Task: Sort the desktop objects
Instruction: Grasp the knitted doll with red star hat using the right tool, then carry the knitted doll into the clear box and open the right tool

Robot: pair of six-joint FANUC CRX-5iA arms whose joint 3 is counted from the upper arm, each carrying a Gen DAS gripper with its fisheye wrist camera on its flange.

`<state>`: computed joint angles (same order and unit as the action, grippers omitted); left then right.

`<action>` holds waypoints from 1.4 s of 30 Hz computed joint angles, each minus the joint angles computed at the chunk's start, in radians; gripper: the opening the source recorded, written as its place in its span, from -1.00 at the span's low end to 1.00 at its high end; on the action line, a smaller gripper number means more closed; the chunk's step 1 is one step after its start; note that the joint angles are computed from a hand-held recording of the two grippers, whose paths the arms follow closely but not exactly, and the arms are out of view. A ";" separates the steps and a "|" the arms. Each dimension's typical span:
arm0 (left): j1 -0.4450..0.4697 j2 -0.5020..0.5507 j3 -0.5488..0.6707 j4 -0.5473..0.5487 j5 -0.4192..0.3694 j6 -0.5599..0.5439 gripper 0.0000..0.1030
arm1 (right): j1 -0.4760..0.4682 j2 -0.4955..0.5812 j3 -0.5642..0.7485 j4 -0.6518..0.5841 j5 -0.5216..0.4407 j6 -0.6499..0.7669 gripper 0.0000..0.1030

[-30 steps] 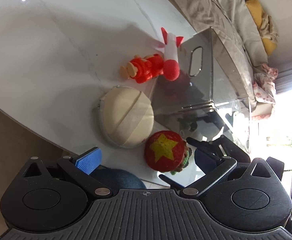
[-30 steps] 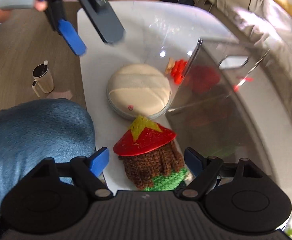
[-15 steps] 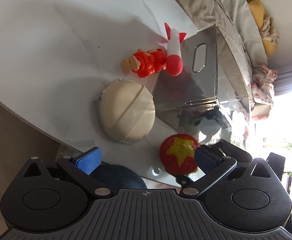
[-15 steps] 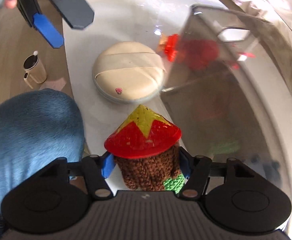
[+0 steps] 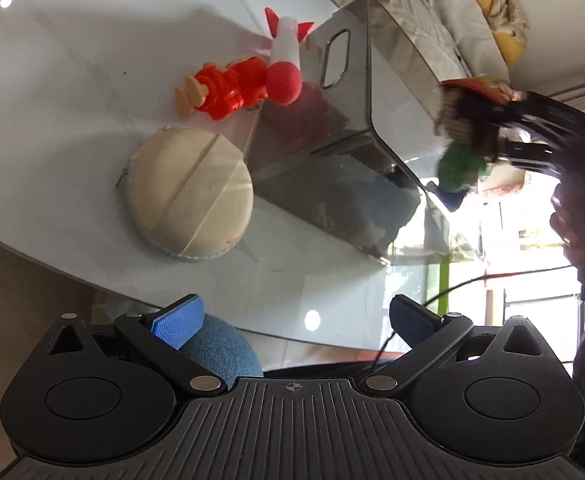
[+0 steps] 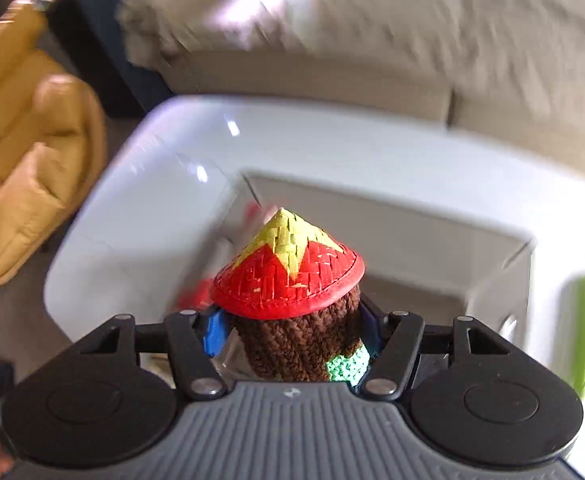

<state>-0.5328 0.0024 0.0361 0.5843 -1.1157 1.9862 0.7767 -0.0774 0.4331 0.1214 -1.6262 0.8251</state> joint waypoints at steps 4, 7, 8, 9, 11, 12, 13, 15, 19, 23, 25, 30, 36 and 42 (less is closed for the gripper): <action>0.036 -0.040 -0.035 -0.034 -0.021 0.036 1.00 | -0.070 0.084 -0.061 -0.076 0.002 -0.007 0.27; 0.074 -0.071 -0.057 -0.071 -0.032 0.076 1.00 | -0.105 0.115 -0.077 -0.149 -0.014 -0.015 0.27; 0.084 -0.079 -0.066 -0.075 -0.028 0.085 1.00 | -0.104 0.117 -0.083 -0.152 -0.020 -0.009 0.27; 0.092 -0.085 -0.076 -0.075 -0.020 0.089 1.00 | -0.102 0.119 -0.090 -0.154 -0.026 -0.003 0.28; 0.102 -0.087 -0.090 -0.066 -0.007 0.091 1.00 | -0.103 0.119 -0.090 -0.156 -0.031 -0.006 0.31; 0.104 -0.084 -0.093 -0.059 -0.003 0.086 1.00 | -0.108 0.120 -0.084 -0.166 -0.037 -0.012 0.35; 0.104 -0.080 -0.097 -0.051 0.001 0.079 1.00 | -0.114 0.121 -0.078 -0.175 -0.043 -0.018 0.37; 0.103 -0.068 -0.106 -0.023 0.012 0.052 1.00 | -0.133 0.134 -0.056 -0.191 -0.058 -0.017 0.39; 0.100 -0.061 -0.140 0.023 0.053 0.016 1.00 | -0.139 0.096 -0.056 -0.187 -0.050 -0.037 0.44; 0.118 -0.085 -0.223 0.148 0.147 -0.112 1.00 | -0.039 -0.036 -0.115 -0.023 0.100 -0.137 0.39; 0.129 -0.080 -0.218 0.151 0.156 -0.157 1.00 | 0.097 -0.177 -0.241 0.167 0.233 -0.226 0.52; 0.150 -0.059 -0.229 0.179 0.176 -0.231 1.00 | 0.417 -0.510 -0.538 0.348 0.479 -0.446 0.81; 0.133 -0.069 -0.387 0.477 0.296 -0.370 1.00 | 0.563 -0.571 -0.796 0.421 0.475 -0.880 0.34; 0.145 -0.060 -0.358 0.391 0.284 -0.275 1.00 | 0.403 -0.521 -0.913 0.287 0.745 -0.905 0.34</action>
